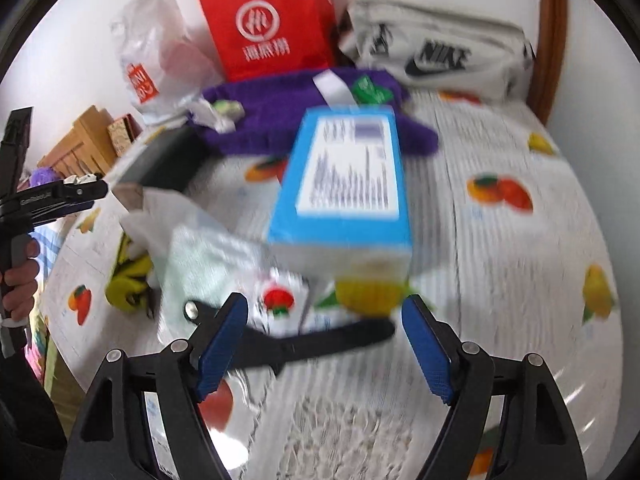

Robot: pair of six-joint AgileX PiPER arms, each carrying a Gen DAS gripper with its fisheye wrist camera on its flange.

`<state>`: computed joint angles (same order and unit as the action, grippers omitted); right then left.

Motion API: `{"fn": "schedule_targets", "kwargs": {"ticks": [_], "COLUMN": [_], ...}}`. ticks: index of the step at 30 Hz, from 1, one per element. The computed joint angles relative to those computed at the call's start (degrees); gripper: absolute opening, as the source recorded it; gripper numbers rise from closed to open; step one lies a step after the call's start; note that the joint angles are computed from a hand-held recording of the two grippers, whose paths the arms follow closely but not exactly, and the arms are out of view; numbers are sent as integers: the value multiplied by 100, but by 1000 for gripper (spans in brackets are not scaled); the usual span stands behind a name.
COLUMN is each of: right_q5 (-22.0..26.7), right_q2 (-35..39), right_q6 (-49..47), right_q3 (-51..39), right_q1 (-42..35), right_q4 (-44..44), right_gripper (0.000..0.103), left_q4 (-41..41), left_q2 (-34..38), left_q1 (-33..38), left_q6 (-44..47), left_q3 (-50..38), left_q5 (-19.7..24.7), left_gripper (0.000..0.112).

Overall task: Organize soft objects
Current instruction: 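Move the left tool to the yellow pouch while the right moves to the black watch strap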

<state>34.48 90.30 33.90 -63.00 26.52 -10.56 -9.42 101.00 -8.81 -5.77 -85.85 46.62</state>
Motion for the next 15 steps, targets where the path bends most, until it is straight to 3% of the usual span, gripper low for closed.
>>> {"fn": "schedule_targets", "kwargs": {"ticks": [6,12,15], "right_q5": [-336,-458,-345], "right_q2": [55,314,534], "right_q6": [-329,234,739], "right_q3": [436,222,-49], "right_q1": [-90,19,142], "right_q4": [915,833,391], "right_gripper": [79,79,79], "left_q4": [-97,-577,-860], "left_q2": [-158,-124,-96], "left_q1": [-22,160,274], "left_q6": [226,692,926], "left_q3": [620,868,885], "left_q5": [-348,-439,-416], "left_gripper": [64,64,64]}}
